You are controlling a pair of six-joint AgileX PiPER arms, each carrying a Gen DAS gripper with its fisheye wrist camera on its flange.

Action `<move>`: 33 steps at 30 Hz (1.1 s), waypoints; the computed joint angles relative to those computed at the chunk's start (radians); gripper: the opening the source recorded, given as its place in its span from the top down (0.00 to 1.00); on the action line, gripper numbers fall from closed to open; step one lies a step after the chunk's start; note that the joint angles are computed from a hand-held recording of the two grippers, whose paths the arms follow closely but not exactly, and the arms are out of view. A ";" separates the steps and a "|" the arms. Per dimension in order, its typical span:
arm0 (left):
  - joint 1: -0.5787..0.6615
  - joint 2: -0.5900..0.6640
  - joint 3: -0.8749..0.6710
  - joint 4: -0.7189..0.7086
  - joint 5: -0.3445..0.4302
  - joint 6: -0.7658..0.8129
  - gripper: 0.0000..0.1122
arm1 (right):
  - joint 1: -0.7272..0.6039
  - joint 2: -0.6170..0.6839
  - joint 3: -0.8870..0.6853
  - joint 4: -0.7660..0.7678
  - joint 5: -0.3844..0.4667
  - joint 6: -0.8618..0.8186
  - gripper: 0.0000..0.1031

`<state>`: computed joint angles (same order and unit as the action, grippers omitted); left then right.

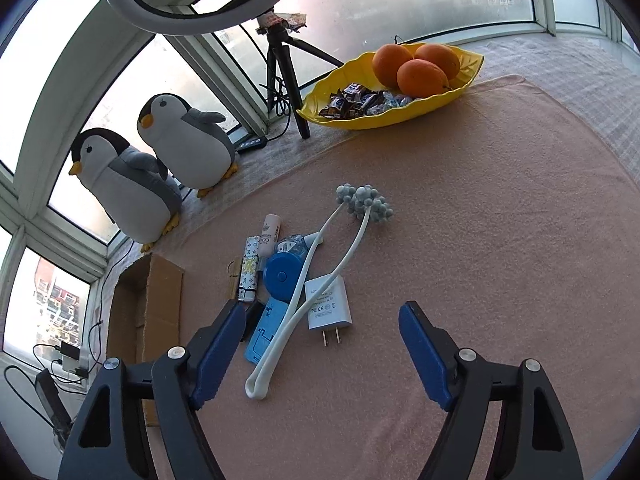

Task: Organize rigid objects
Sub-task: 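Move the right tool toward the white AC adapter among the items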

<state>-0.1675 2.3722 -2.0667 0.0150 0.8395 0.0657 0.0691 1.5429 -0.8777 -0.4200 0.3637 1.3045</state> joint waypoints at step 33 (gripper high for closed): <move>-0.024 0.118 -0.128 -0.040 0.080 0.032 0.42 | 0.073 0.388 -0.272 -0.087 0.208 -0.315 0.46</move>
<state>-0.1918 2.4907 -2.1948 -0.0246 0.9194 0.0974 0.1425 1.9307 -1.1501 -0.5072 0.5718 0.9896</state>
